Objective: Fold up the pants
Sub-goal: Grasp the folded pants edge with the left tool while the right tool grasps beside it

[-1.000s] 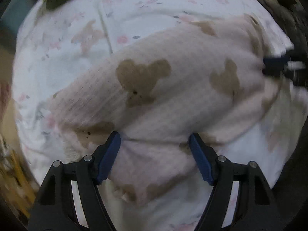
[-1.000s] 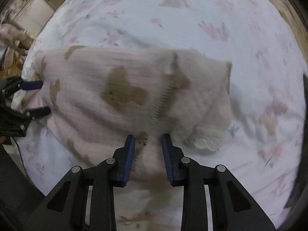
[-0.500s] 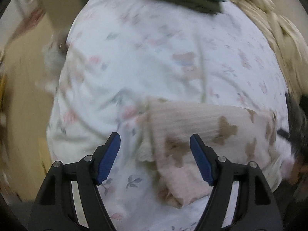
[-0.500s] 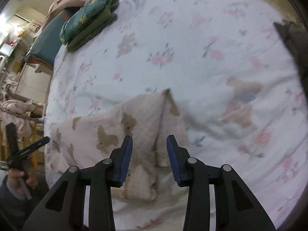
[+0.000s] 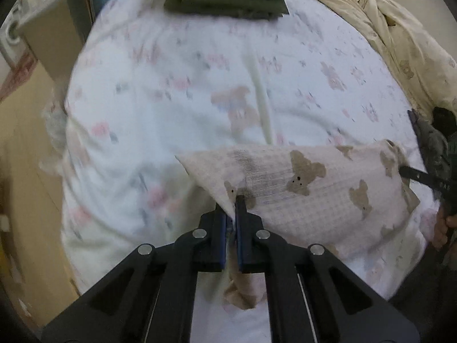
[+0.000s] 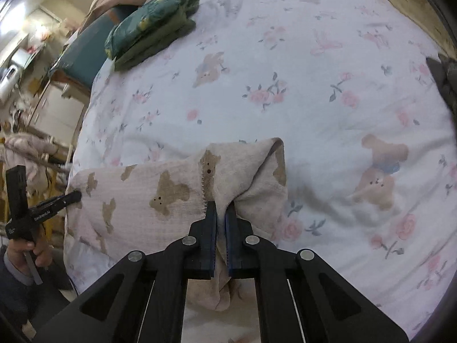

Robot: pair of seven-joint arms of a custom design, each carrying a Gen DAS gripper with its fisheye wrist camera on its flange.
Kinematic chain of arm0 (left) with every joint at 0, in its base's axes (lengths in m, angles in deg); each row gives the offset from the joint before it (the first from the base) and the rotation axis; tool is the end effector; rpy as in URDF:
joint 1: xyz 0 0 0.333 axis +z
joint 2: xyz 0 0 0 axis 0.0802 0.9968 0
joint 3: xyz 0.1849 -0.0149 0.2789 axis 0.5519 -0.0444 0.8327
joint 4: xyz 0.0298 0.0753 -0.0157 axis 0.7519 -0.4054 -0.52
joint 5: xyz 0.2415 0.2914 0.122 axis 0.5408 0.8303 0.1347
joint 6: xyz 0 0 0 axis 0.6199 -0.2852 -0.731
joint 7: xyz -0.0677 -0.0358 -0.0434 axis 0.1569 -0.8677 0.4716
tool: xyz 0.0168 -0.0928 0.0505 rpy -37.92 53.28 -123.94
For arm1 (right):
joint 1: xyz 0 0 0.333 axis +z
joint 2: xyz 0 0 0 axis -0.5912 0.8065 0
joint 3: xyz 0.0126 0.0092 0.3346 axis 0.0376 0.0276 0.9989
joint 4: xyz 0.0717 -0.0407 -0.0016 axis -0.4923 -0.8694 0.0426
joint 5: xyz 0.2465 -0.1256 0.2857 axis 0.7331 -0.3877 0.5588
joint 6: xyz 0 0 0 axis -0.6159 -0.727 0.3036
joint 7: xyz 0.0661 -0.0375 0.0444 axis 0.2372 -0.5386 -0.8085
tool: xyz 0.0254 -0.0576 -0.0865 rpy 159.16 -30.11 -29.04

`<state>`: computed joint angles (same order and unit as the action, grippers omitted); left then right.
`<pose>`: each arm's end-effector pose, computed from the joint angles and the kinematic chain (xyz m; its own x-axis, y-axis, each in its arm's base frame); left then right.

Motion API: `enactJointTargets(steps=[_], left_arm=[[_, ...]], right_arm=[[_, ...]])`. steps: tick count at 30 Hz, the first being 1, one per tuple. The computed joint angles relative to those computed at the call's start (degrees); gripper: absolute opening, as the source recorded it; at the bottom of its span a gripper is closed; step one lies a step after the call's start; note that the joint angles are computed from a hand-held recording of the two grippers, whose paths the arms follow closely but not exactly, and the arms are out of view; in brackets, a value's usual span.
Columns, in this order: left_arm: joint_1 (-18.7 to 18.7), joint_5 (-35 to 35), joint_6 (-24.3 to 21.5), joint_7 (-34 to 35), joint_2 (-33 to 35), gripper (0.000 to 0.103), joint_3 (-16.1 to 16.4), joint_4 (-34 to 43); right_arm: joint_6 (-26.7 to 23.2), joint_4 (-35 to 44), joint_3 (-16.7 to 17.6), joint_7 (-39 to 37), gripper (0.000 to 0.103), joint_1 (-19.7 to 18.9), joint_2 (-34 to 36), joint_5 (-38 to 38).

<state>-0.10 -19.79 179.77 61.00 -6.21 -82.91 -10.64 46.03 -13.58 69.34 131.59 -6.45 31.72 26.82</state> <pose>0.7143 -0.1936 0.4977 -0.2971 -0.9421 0.1553 -0.9151 0.2345 -0.3281 0.6611 0.4210 0.5070 -0.1416 -0.8836 -0.4463 -0.9303 0.2729 -0.2450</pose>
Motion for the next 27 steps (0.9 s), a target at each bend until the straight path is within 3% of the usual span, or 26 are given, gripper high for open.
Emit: enactJointTargets(steps=[3, 6, 8, 10, 11, 12, 13, 15, 17, 22, 26, 27], left_arm=[[-1.3, 3.5, 0.7, -0.5, 1.5, 0.007, 1.2, 1.8], [-2.9, 8.2, -1.3, -6.2, 4.4, 0.007, 3.8, 5.5], [-1.6, 7.1, -1.0, -8.5, 4.2, 0.013, 3.4, 5.1], [0.5, 3.7, -1.9, -10.2, 3.8, 0.037, 2.4, 5.1], [1.3, 2.5, -1.7, -10.8, 3.2, 0.043, 2.1, 4.7], [2.0, 1.5, 0.1, -11.0, 1.6, 0.058, 1.8, 2.3], [2.5, 0.7, 2.3, -11.0, 0.1, 0.078, 1.5, 0.0], [2.8, -0.2, 5.1, -11.5, -1.6, 0.096, 1.3, -3.1], [2.6, -0.7, 4.0, -12.0, -1.0, 0.096, 1.0, -2.8], [2.5, -3.9, -3.8, -10.2, 3.7, 0.096, -0.9, 1.5], [1.2, -2.6, 0.5, -7.2, 3.1, 0.093, -1.1, -0.9], [1.0, -2.6, 0.5, -6.3, 3.4, 0.079, -1.3, -0.6]], right_arm=[[-3.2, 3.6, -0.5, 0.2, 0.005, 0.7, 2.5, -1.3], [-4.3, 3.9, -1.0, 1.4, 0.01, 1.2, 2.3, -2.0], [-1.4, 0.4, -0.9, 2.5, 0.014, 0.8, 0.1, -1.4], [3.0, -3.7, -0.7, 3.3, 0.027, 0.2, -2.5, -0.3], [4.9, -5.3, -0.9, 4.1, 0.038, 0.2, -3.6, -0.4], [6.3, -6.3, -1.2, 5.1, 0.067, 0.3, -4.2, -0.6], [8.2, -7.5, -1.4, 6.1, 0.085, 0.3, -4.8, -0.7], [9.3, -8.0, -1.7, 7.7, 0.087, 0.3, -4.9, -1.1], [6.9, -6.1, -1.0, 7.5, 0.087, -0.3, -3.4, -0.8], [2.1, -0.7, 1.5, 3.9, 0.087, -1.7, 1.3, 2.5], [-1.0, 3.7, 2.8, -1.2, 0.088, -1.3, 4.6, 4.4], [-1.9, 4.9, 2.5, -1.9, 0.089, -0.8, 5.2, 3.9]])
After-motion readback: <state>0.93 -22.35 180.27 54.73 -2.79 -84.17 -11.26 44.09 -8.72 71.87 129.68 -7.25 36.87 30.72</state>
